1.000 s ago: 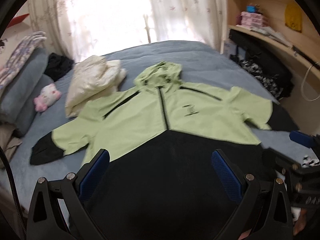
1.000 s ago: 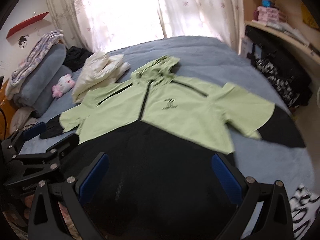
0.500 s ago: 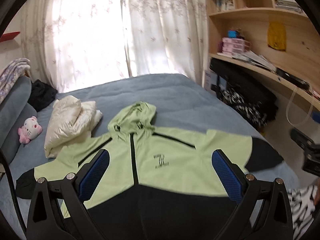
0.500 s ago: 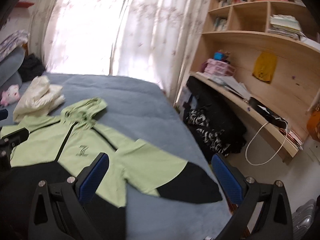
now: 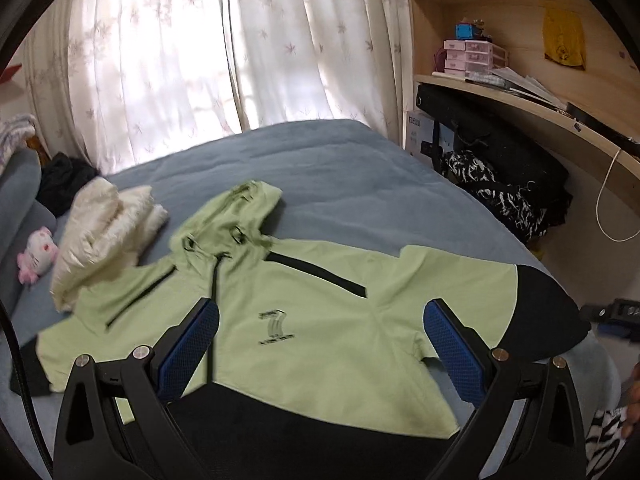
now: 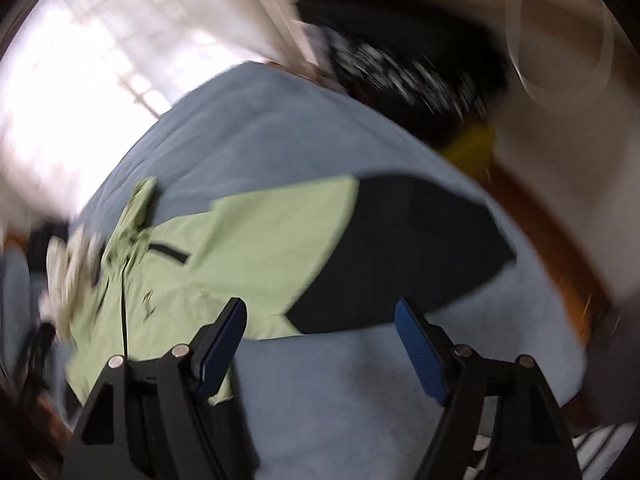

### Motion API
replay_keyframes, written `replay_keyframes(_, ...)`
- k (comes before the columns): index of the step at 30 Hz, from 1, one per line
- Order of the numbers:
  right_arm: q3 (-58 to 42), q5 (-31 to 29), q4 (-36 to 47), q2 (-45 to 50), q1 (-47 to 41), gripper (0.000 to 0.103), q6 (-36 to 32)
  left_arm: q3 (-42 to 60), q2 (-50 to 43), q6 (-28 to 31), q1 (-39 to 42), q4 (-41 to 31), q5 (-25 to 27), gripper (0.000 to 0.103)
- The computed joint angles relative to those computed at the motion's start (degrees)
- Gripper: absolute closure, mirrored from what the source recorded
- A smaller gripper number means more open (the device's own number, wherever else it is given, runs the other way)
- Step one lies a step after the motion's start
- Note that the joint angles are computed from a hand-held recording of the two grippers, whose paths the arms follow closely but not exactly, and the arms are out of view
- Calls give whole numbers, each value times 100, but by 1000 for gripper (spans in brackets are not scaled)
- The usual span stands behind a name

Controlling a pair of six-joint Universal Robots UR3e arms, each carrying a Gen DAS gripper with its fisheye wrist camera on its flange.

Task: Fold large clothes
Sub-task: 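Reach the right gripper to the black sleeve cuff and grasp it, then carry the black sleeve across the jacket front with the right gripper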

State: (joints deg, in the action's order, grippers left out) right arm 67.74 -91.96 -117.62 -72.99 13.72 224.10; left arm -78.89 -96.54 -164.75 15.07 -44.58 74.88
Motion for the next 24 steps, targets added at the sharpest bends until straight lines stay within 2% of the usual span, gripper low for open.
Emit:
replay_keyframes(5, 2242, 815, -1379, -752, -919, 26, 820, 216, -585, -106, -452, 130, 389, 2)
replay_keyframes(8, 2780, 943, -1900, -768, -1155, 26, 1103, 278, -862, -150, -575, 247, 408, 2)
replay_keyframes(13, 2987, 857, -2632, -408, -1189, 26, 1607, 621, -1202, -544, -434, -373, 55, 2)
replay_keyframes(20, 2545, 598, -2733, 141, -1157, 21, 1501, 844, -1522, -398, -411, -422, 286, 3)
replay_keyframes(21, 2531, 543, -2787, 150, -1129, 22, 1492, 885, -1552, -438, -372, -458, 279, 6)
replay_keyframes(23, 2504, 398, -2820, 157, -1102, 29, 1479, 1115, -1662, -500, -280, -708, 244, 26)
replay_keyframes(24, 2458, 327, -2766, 157, -1084, 44, 1469, 1291, -1718, -483, -194, -944, 166, 32)
